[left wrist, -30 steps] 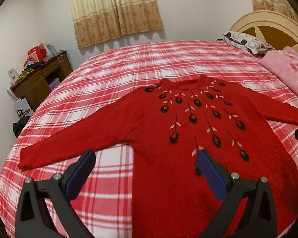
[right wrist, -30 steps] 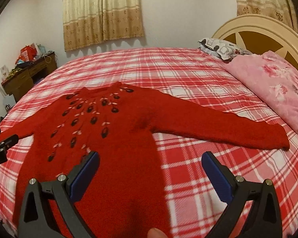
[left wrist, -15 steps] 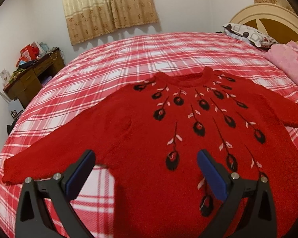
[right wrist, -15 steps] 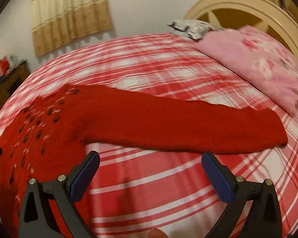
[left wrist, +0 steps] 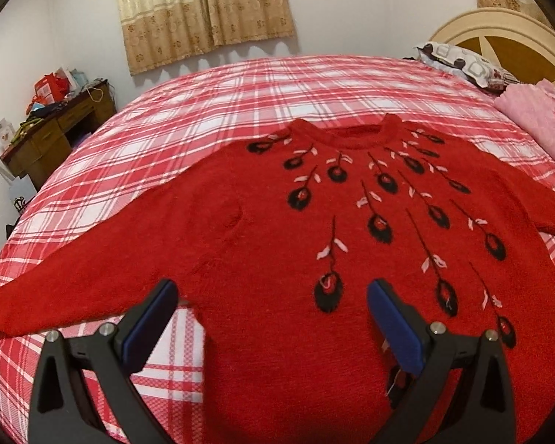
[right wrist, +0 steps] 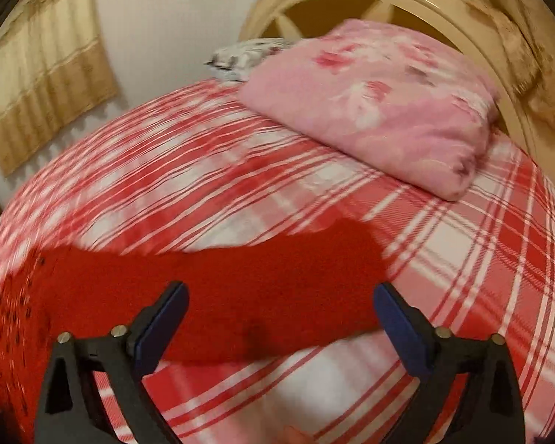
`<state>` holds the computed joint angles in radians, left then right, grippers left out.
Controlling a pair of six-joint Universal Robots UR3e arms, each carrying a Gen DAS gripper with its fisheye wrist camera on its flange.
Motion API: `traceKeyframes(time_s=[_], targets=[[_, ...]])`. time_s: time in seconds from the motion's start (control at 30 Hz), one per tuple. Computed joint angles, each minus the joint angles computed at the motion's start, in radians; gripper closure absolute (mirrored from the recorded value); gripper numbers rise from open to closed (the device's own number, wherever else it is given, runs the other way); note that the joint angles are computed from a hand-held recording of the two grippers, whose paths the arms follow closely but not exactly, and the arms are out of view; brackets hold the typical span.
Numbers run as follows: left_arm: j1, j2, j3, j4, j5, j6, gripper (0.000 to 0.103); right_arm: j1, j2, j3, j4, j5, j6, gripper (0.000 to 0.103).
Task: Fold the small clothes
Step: 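Reach the right gripper to the sweater sleeve cuff and grasp it, then lift the sleeve with the right gripper and fold it across the sweater body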
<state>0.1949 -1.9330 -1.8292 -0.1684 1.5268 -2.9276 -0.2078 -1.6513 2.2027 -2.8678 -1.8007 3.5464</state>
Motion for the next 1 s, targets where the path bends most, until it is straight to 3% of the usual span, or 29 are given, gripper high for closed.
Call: traceKeyframes(time_s=[0.1, 0.4, 0.47, 0.53, 0.6, 0.8, 1.0], targets=[[0.009, 0.009, -0.003, -0.001, 0.002, -0.003, 0.000, -0.105, -0.003, -0.004, 0.036, 0.067, -0.018, 0.024], [0.036, 0.027, -0.021, -0.006, -0.005, -0.011, 0.000, -0.300, -0.032, 0.081, 0.044, 0.276, -0.078, 0.039], [0.036, 0.030, -0.025, -0.007, -0.005, -0.009, 0.000, -0.276, -0.016, 0.075, 0.035, 0.254, -0.090, 0.048], [0.036, 0.038, -0.032, -0.006, -0.004, -0.009, 0.000, -0.241, 0.013, 0.041, 0.061, 0.229, -0.102, 0.072], [0.043, 0.046, -0.040, -0.005, -0.013, -0.007, 0.000, -0.198, 0.050, -0.004, 0.092, 0.192, -0.124, 0.086], [0.085, 0.097, -0.093, 0.014, -0.028, 0.001, 0.000, -0.143, 0.037, -0.079, 0.130, 0.206, -0.118, 0.090], [0.150, 0.138, -0.131, 0.013, -0.063, 0.000, 0.000, -0.014, 0.033, -0.262, 0.203, 0.184, -0.077, 0.090]])
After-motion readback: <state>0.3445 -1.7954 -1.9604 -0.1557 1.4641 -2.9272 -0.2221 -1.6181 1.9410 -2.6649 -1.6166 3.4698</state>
